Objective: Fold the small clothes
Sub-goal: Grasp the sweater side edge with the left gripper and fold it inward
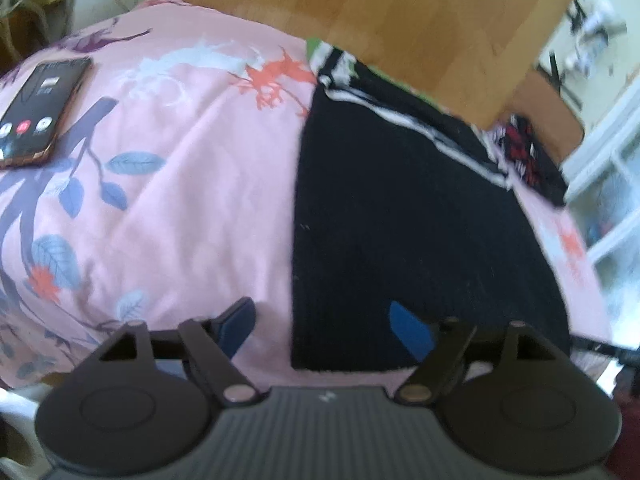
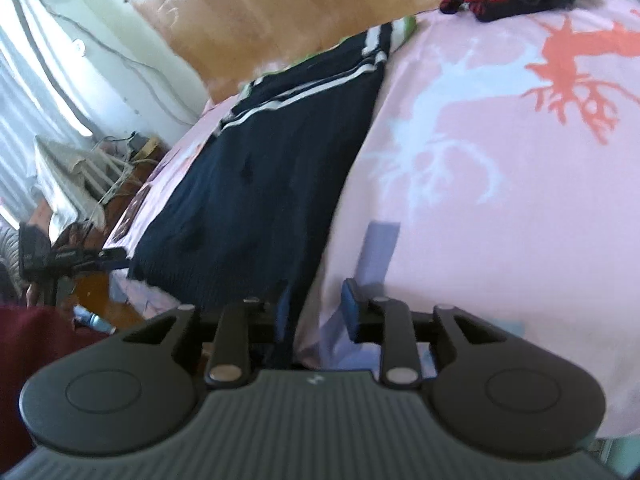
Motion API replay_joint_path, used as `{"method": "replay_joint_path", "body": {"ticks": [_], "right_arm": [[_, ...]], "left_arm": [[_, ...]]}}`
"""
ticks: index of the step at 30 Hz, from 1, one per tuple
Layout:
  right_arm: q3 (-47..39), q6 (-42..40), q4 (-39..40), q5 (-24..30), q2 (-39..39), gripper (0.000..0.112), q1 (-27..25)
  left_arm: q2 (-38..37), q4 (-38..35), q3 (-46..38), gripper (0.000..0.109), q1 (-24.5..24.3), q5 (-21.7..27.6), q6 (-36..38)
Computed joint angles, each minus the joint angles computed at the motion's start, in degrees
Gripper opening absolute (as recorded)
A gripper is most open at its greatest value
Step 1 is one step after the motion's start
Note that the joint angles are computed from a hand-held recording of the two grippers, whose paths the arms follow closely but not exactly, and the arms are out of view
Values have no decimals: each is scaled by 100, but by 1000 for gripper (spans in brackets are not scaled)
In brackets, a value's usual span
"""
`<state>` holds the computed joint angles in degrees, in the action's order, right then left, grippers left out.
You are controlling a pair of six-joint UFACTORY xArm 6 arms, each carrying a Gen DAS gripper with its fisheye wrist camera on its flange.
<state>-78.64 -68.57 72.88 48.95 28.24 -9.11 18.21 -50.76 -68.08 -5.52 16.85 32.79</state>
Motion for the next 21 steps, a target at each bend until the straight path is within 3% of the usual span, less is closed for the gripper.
{"method": "replay_joint_path", "body": {"ticks": [1,3,5,7,9,12,16,18,21], "right_arm": [[4,-24,43,88,11,34,5],[5,-95,165,179,40,36,42],[-105,-43,157,429,142,35,43],[-131,-140,273,421,177,33,112],[-148,-168,197,292,168,14,196],[-259,-132,292,463,217,11,113],[-495,-436,1172,685,291,11,-86],[-838,-374,1440,459,453,11,-39],[-1768,-398,1707,-87,971,11,176]], "left_arm": [[0,506,4,71,-38,-7,-329],[16,920,-60,42,-86,149,-534],[86,837,-168,15,-102,301,-469],[157,478,-259,14,-70,401,-330],[147,-12,-322,14,15,558,-82],[22,-1020,-372,14,217,789,482],[9,-2045,-689,13,434,967,1116],[255,-2076,-1130,13,444,974,1134],[1054,-1441,-2400,13,296,755,663]]}}
